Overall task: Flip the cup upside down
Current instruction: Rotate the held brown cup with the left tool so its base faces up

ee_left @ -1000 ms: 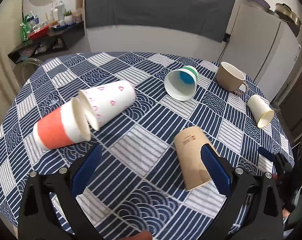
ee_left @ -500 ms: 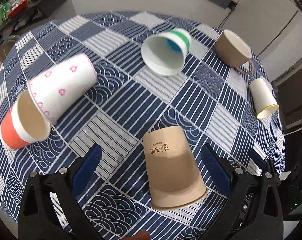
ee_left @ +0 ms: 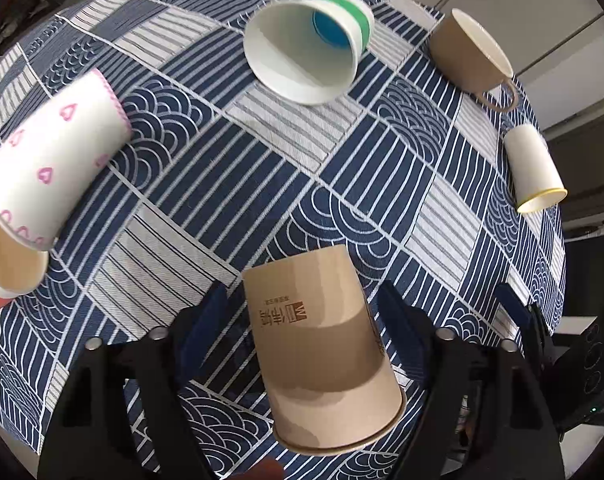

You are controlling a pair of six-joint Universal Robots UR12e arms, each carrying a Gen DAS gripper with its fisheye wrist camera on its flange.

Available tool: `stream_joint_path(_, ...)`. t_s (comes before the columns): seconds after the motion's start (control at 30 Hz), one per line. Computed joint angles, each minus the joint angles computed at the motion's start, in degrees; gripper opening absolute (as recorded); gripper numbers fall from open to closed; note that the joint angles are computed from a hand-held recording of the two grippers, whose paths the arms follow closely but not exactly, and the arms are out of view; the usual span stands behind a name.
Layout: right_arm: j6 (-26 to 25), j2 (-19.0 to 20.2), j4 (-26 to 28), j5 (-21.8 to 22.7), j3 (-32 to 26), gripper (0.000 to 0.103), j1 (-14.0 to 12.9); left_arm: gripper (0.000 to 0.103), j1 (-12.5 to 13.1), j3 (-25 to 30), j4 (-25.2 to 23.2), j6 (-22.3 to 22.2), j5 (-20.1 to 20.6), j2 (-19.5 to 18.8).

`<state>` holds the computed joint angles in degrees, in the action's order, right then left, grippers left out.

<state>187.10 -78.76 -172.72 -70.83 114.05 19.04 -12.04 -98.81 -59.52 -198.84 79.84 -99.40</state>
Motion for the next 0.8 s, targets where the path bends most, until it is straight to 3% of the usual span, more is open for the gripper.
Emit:
stream_joint_path(0.1, 0.8, 0.0, 0.2, 0.2, -0.1, 0.095, -0.2, 0.063, 0.4, 0.1, -0.4, 0.2, -1.6, -0.2)
stream_joint_path(0.3, 1.6, 0.2, 0.3, 1.1, -0.1, 0.095, -0.5, 0.062, 0.4, -1.0, 4.3, -0.1, 1.3, 0.9)
stream_joint_path(0.63, 1.2, 0.2, 0.8, 1.7, -0.2, 0.095, -0.6, 0.061, -3.9, -5.6, 23.2, 2.6, 22.5, 2.7)
stream_joint_path(0.8, 1.2, 0.3, 0.6, 1.7, -0.2, 0.095, -0.6, 0.061, -7.4, -8.3, 34.4, 6.0, 35.7, 1.5)
